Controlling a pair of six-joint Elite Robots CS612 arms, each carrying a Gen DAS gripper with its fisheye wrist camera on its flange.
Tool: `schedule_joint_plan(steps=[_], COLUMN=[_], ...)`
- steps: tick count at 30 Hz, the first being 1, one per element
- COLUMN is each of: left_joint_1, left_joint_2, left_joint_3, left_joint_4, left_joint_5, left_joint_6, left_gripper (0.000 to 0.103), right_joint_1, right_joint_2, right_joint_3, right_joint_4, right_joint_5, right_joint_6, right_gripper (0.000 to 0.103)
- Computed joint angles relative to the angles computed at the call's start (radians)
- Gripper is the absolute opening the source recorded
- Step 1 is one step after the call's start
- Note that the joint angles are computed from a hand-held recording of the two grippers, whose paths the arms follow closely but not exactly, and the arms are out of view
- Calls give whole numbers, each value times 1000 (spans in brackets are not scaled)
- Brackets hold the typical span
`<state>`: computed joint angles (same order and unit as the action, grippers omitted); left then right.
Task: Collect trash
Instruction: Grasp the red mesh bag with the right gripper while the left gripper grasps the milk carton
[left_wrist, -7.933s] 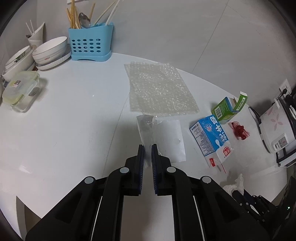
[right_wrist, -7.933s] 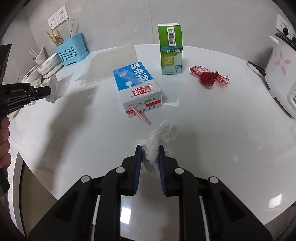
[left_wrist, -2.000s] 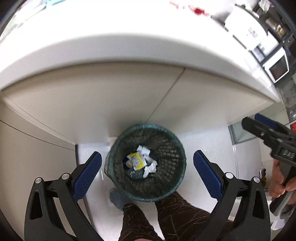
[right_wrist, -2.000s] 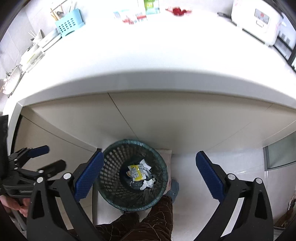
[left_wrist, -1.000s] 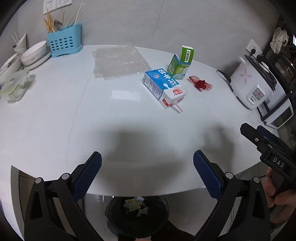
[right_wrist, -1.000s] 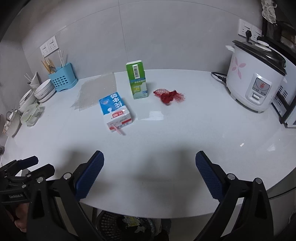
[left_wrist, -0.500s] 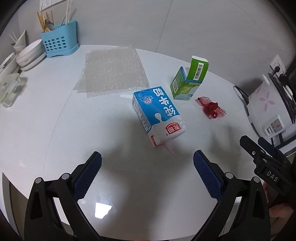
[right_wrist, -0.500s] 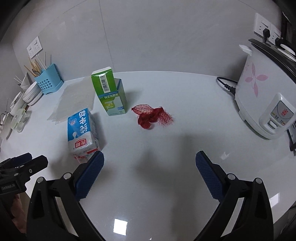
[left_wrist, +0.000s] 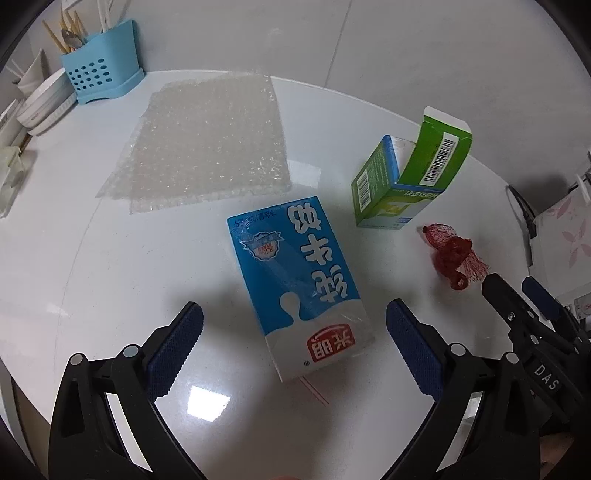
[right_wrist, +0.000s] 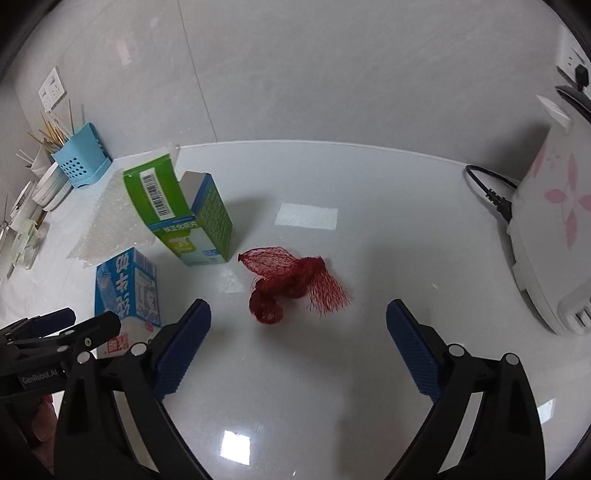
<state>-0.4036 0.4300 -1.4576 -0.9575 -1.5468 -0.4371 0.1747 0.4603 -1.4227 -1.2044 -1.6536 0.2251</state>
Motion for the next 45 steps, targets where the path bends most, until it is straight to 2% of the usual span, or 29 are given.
schedule_joint_plan(steps=[3, 15, 20, 22, 28, 35, 37, 45], left_joint_1=[2, -1, -6, -9, -14, -14, -14, -11], left_joint_2=[-5, -10, -15, -17, -10, -1, 3, 20], left_joint_3=[29, 90, 105, 104, 95, 61, 49, -8], left_joint_4=[2, 22, 34, 37, 23, 29, 30, 47], left_joint_5=[2, 21, 43, 56, 62, 54, 54, 59], left_joint_6=[-26, -113, -112, -101, -82, -73, -68, -67], left_gripper=[97, 96, 80, 69, 66, 64, 64, 62], right_joint_1=[-2, -9, -8, -6, -6, -9, -9, -21], right_joint_2=[-7, -26, -29, -28, -33, -23, -18, -2], right_joint_3=[32, 123, 137, 140, 157, 147, 137, 93], right_joint_4=[-3, -5, -20, -21, -10, -41, -45, -35], right_joint_5=[2, 24, 25, 23, 39, 51, 49, 79], right_joint_6=[-9, 12, 27, 24, 33, 13, 10, 6], right_gripper=[89, 70, 57, 50, 30, 24, 17, 13])
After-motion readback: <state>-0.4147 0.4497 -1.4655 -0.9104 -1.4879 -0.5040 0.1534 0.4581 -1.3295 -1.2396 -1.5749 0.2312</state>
